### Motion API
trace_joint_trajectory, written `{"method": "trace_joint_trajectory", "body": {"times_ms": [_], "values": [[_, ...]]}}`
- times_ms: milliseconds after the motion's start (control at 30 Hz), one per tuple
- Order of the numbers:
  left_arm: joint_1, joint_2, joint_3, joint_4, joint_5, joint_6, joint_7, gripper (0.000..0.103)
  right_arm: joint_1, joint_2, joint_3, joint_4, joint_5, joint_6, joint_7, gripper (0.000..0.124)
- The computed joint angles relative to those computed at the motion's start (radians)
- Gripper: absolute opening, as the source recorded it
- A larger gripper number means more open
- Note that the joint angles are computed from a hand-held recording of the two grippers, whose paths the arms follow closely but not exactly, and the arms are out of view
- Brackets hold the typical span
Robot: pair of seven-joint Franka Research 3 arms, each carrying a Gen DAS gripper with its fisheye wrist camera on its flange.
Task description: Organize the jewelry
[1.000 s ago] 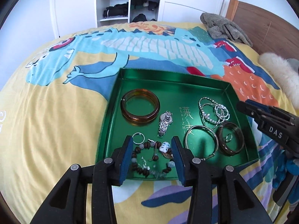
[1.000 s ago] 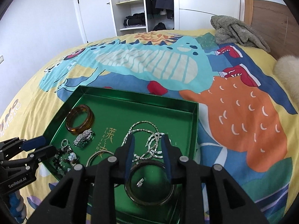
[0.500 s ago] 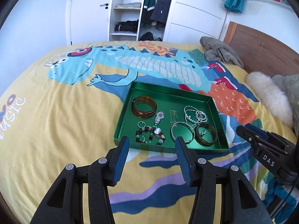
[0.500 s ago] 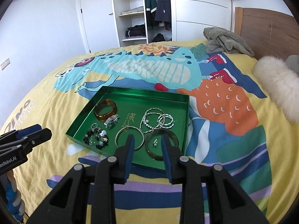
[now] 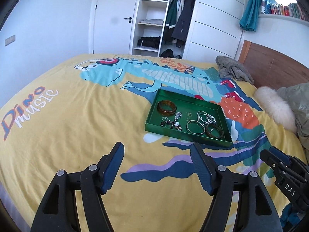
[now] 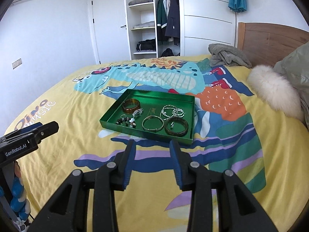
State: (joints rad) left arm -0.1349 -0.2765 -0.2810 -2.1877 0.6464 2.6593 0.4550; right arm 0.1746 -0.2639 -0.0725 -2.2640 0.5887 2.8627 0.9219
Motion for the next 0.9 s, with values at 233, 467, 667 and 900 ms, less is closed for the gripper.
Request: {"method": "trace_joint_trajectory", "body": {"times_ms": [233,467,667,900], "values": [[-0.011,-0.138,-0.030,-0.089,0.007,-0.075,-0.003,0.076,-0.007,-0.157,0.012,-0.145,-0.033,0.016,0.045,0.035],[-0.016,-0.262,-0.066,-0.166,0.024,-0.118,-0.019,0.081,-0.011,-0.304,0.014,-0.261,-0.079,0.036,0.092,0.040],[-0.028,-0.357,-0.104,-0.234,0.044,-0.137,-0.043,0.086,-0.037,-0.451,0.030,-0.377,-0.140,0.061,0.136,0.044],[-0.040,-0.431,-0.152,-0.280,0.068,-0.151,-0.081,0.095,-0.076,-0.613,0.056,-0.496,-0.218,0.069,0.175,0.050]]}}
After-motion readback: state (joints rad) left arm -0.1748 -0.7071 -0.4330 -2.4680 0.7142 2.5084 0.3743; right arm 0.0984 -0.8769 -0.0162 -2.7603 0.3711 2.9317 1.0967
